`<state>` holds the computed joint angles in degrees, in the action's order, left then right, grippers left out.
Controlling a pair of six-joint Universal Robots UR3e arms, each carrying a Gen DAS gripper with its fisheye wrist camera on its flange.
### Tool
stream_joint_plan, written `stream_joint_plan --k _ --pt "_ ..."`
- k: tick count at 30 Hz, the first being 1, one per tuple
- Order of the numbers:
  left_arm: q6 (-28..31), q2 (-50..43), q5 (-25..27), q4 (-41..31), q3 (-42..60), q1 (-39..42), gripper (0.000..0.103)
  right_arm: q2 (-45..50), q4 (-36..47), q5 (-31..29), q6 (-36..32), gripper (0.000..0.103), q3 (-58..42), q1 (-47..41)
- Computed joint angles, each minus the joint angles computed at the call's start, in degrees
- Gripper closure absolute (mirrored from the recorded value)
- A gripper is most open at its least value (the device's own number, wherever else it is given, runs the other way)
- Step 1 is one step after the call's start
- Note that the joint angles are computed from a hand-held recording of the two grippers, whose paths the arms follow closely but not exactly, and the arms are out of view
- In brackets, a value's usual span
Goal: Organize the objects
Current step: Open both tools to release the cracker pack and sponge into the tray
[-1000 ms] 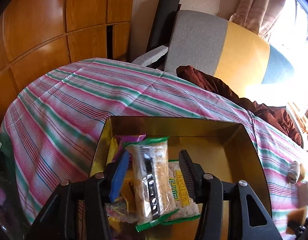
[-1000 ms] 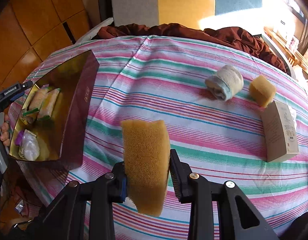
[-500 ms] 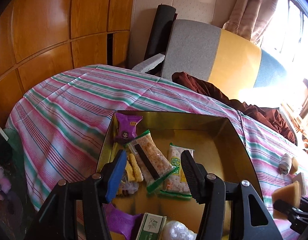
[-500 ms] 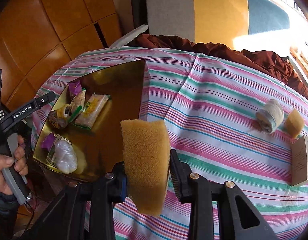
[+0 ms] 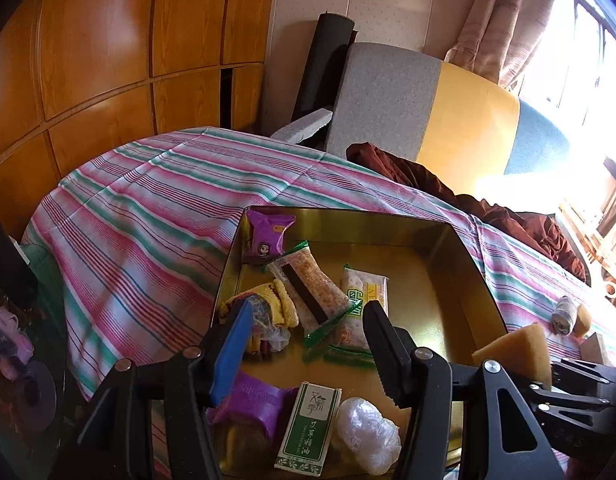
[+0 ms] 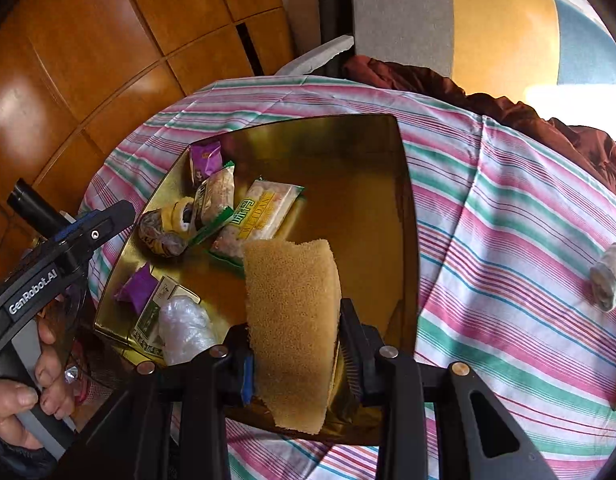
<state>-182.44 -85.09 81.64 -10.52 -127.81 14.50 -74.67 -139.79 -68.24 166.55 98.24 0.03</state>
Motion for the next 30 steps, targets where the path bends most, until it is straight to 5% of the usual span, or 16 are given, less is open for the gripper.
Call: stream_joint_plan --k 6,13,30 --pt "0.8 2.4 -0.9 -0.7 -2.2 1.9 0.044 7.0 0.4 -3.5 3.1 0.066 -6.4 4.9" --pt "1.3 4.4 -1.5 -1.0 -4.4 3.8 0.038 7.7 1.5 4.7 2.9 0.033 -6.1 3.9" --pt "0.7 7.3 -0.8 -2.6 -4.4 1.5 0.032 -7.7 -3.9 1.8 1.4 0.020 6.1 -1.4"
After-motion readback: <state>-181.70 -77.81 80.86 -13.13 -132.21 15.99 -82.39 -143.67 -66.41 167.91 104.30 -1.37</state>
